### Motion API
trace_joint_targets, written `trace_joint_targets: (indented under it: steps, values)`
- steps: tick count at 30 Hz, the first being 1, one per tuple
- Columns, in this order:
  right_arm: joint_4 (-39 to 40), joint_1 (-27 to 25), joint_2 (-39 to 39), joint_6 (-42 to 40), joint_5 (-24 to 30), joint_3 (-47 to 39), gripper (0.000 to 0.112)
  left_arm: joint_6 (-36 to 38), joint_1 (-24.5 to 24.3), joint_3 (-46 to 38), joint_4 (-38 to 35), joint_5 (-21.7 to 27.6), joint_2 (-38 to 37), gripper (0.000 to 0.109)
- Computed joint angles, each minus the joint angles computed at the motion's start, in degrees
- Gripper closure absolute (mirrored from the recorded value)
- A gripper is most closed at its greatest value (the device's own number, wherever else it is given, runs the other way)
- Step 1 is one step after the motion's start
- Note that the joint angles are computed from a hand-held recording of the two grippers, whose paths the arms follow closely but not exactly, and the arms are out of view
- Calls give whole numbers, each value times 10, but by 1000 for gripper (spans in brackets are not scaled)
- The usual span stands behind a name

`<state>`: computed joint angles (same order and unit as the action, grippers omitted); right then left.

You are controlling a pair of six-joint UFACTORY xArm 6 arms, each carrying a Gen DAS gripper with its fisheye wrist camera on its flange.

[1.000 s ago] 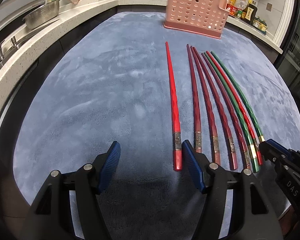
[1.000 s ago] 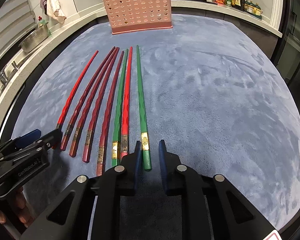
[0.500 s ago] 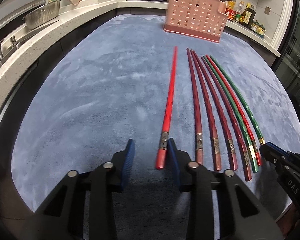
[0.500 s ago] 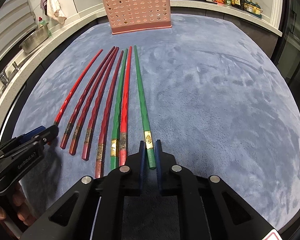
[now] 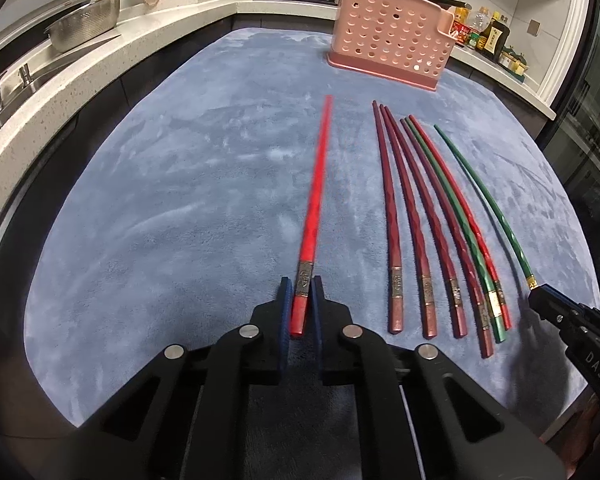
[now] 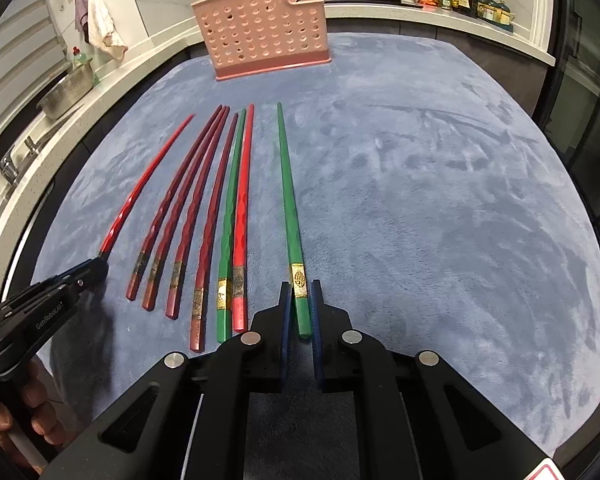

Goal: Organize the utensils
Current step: 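Grasp a red chopstick with the left gripper while the right gripper grasps a green chopstick, then lift both chopsticks upright and carry them over the pink holder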

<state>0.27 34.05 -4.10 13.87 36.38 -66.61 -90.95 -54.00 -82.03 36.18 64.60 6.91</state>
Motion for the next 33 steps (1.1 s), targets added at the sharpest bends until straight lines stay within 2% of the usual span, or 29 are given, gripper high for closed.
trace_joint_targets:
  steps: [12,33]
  values:
    - [21,-7,-29,-9,-5,-20,104,5,-15,-43,46,44,-14,101]
    - [23,-37,0,-8,-15,-151,105,67,-11,-169,140,120,-2,102]
